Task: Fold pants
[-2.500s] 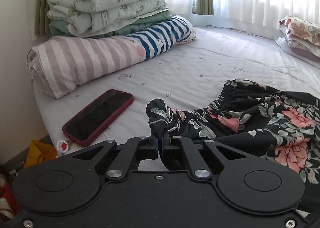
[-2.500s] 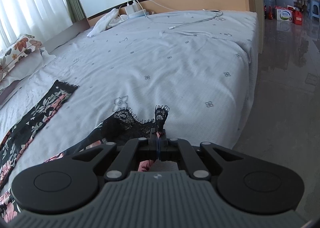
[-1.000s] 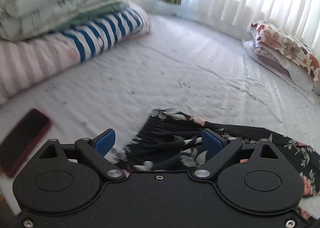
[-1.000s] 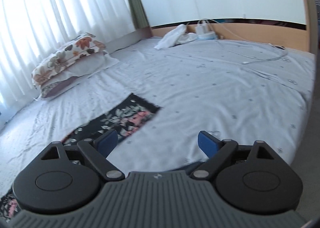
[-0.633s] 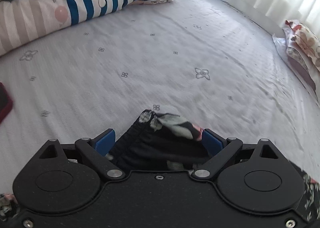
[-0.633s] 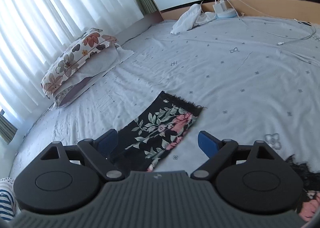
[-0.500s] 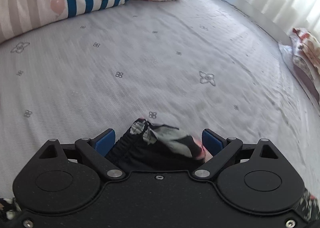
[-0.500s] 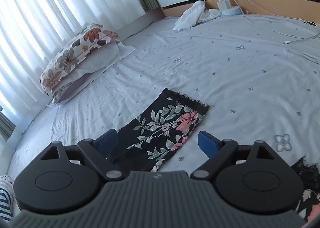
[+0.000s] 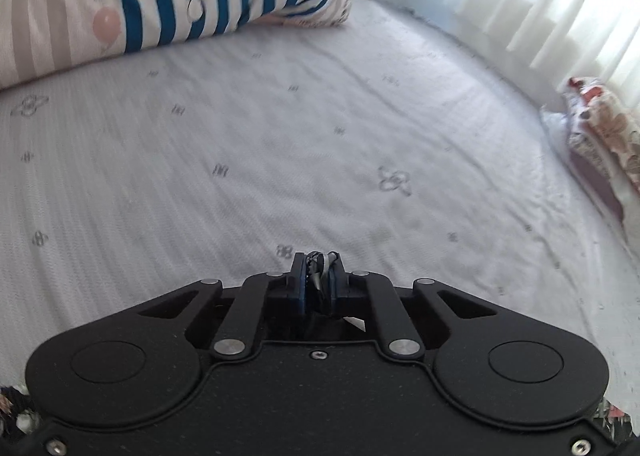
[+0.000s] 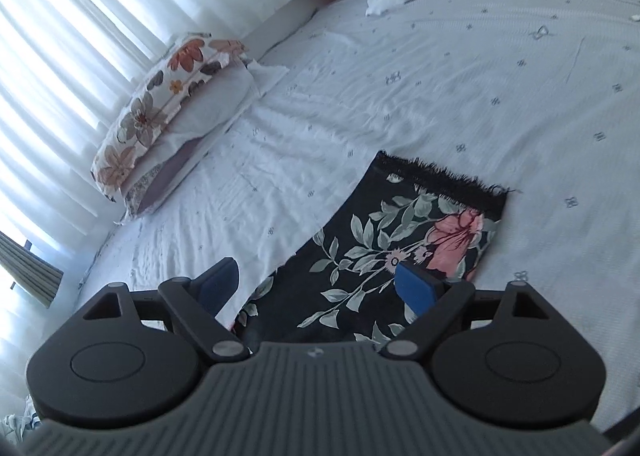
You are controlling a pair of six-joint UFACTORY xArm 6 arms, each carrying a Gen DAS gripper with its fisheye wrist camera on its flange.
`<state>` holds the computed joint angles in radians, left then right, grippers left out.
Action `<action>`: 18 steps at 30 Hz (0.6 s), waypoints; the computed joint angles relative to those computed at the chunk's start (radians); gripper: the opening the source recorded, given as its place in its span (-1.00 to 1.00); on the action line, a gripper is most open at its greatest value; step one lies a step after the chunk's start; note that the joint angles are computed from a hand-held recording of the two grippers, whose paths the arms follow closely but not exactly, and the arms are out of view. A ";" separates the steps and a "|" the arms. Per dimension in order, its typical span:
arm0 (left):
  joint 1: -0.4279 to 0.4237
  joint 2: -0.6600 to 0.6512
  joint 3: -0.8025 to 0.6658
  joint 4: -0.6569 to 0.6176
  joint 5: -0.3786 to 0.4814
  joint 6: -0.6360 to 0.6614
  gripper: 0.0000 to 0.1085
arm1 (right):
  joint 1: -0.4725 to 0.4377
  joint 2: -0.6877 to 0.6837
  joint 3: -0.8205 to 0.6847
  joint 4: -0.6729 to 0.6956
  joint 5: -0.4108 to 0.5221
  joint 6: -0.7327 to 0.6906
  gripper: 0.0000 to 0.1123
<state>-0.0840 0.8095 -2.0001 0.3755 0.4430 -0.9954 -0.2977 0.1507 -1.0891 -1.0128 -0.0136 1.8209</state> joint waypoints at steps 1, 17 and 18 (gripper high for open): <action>0.004 -0.026 0.039 0.016 -0.038 -0.003 -0.82 | 0.008 0.023 -0.011 0.071 0.005 -0.068 0.65; 0.080 -0.358 0.511 -0.005 -0.324 0.050 -0.83 | 0.042 0.302 -0.233 0.479 0.142 -0.428 0.37; 0.084 -0.372 0.530 -0.002 -0.331 0.047 -0.83 | 0.038 0.311 -0.239 0.464 0.146 -0.410 0.36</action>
